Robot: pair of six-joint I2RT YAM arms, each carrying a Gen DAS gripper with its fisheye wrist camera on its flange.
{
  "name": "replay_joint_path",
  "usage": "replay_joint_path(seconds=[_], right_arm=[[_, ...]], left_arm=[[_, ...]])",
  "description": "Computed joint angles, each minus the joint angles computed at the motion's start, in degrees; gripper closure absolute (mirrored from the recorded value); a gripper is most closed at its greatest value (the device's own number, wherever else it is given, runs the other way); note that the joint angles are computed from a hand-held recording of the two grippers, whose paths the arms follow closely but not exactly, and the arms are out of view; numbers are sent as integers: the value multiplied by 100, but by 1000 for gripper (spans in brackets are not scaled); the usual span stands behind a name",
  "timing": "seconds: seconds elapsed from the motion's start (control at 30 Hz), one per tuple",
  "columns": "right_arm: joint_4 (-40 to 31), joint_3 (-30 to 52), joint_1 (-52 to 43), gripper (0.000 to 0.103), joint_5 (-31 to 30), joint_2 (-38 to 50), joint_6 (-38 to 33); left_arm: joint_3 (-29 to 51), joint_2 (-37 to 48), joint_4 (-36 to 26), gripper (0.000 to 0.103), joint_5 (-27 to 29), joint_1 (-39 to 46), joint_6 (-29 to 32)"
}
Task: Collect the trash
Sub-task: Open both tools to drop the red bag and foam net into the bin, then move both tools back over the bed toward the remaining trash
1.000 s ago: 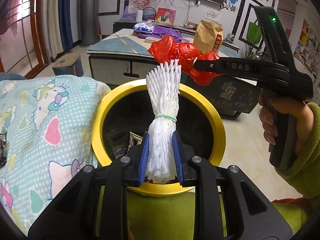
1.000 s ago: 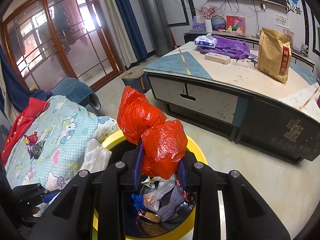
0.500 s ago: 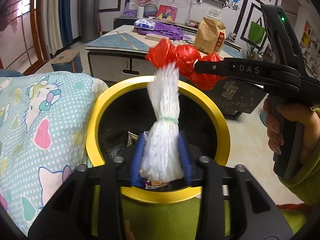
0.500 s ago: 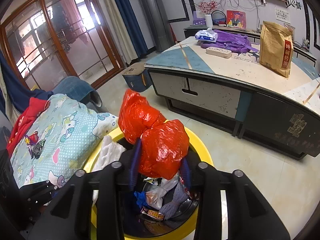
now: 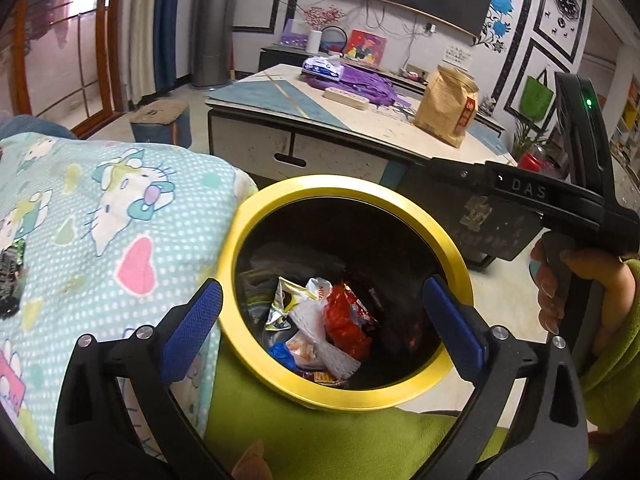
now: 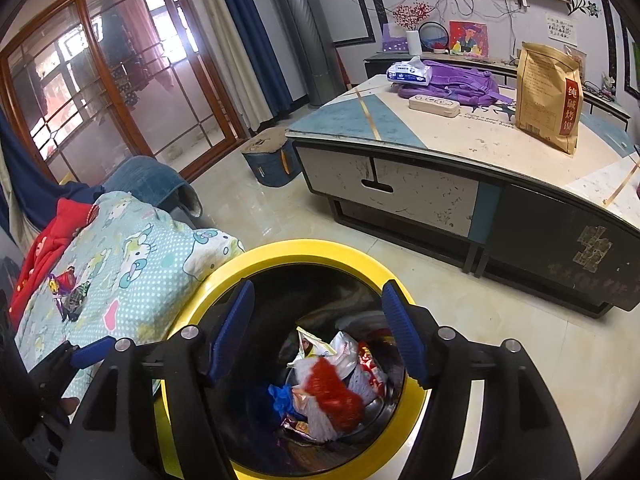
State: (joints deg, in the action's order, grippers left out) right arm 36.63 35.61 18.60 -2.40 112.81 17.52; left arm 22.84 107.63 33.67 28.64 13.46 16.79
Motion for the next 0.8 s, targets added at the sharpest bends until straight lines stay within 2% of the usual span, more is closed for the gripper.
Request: replay_joint_path(seconds=[0.4, 0.8], right_arm=[[-2, -82, 250, 36, 105, -239, -62], [84, -129, 838, 33, 314, -471, -110]], left_arm=[[-135, -407, -26, 11, 83, 352, -72], [-132, -990, -362, 11, 508, 1414, -34]])
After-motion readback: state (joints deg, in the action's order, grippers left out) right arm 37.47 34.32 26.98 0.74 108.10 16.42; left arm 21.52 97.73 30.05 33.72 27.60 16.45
